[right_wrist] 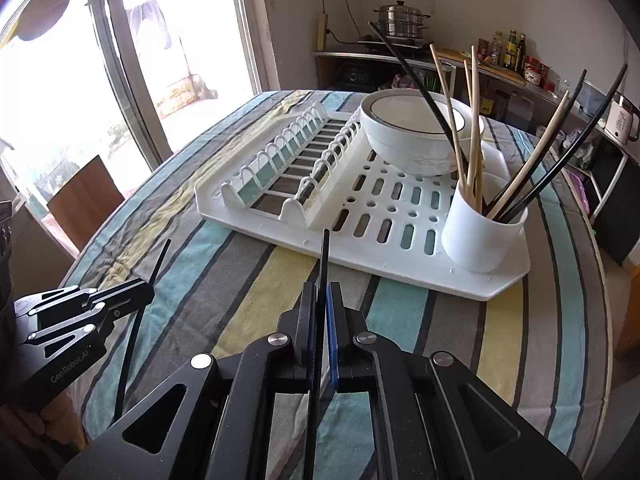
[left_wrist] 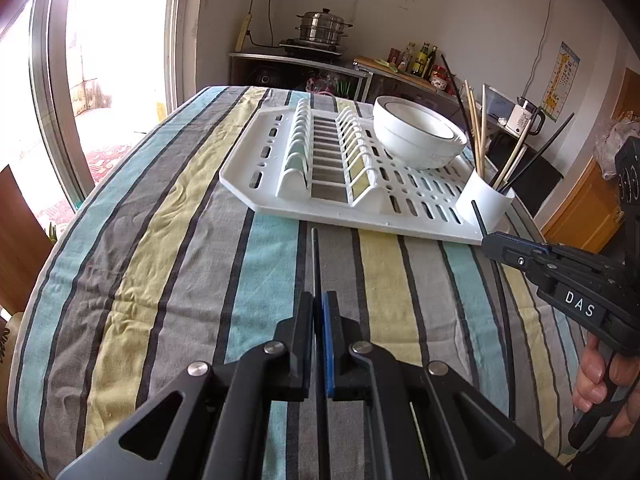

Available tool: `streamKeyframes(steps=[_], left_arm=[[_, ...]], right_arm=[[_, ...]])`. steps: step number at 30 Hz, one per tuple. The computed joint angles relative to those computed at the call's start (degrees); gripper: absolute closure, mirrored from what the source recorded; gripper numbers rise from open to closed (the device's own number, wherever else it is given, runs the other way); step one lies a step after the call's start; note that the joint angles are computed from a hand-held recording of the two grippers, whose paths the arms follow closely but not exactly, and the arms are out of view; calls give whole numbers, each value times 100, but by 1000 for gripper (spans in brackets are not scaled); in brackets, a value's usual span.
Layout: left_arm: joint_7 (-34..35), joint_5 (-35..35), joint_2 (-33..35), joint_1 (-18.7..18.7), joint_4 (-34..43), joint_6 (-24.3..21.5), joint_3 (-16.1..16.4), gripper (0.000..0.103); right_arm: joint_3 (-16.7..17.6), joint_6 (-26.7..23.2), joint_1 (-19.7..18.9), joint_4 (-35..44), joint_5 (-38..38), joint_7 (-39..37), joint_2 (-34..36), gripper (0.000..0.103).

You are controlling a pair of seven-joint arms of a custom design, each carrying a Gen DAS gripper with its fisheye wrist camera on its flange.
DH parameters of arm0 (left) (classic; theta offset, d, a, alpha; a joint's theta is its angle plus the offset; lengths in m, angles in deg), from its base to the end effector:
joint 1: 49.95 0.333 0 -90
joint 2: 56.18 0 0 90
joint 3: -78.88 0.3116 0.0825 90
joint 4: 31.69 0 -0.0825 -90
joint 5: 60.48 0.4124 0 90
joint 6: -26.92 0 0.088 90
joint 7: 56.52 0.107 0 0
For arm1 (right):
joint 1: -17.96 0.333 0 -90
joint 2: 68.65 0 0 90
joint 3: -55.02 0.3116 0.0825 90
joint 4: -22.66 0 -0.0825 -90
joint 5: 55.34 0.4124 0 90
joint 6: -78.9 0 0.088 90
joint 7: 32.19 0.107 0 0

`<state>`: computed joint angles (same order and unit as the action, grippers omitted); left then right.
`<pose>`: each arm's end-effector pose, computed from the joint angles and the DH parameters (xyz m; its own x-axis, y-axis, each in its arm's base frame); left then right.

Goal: Organize utensils
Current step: 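Lift both held black chopsticks and carry them over the white cup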

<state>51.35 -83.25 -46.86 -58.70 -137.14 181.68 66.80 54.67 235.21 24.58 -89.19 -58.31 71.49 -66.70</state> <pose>0.6386 -0.2207 0.5033 -0.4133 -0.8906 0.1899 -0.7259 0.1963 -0.6591 0.6368 0.0720 0.5312 -0.0458 -0.9925 -0.1133 -0.7371 0.1101 -0.6667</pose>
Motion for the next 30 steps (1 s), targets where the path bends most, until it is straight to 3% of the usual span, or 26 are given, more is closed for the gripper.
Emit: streamKeyframes(steps=[11, 30], left_arm=[[1538, -1604, -561, 4, -108, 159, -142, 98], [2430, -2403, -784, -275, -51, 127, -80, 98]], right_arm=[[-121, 866, -12, -774, 43, 84, -890, 99], [-214, 1505, -160, -1466, -564, 683, -1656, 99]])
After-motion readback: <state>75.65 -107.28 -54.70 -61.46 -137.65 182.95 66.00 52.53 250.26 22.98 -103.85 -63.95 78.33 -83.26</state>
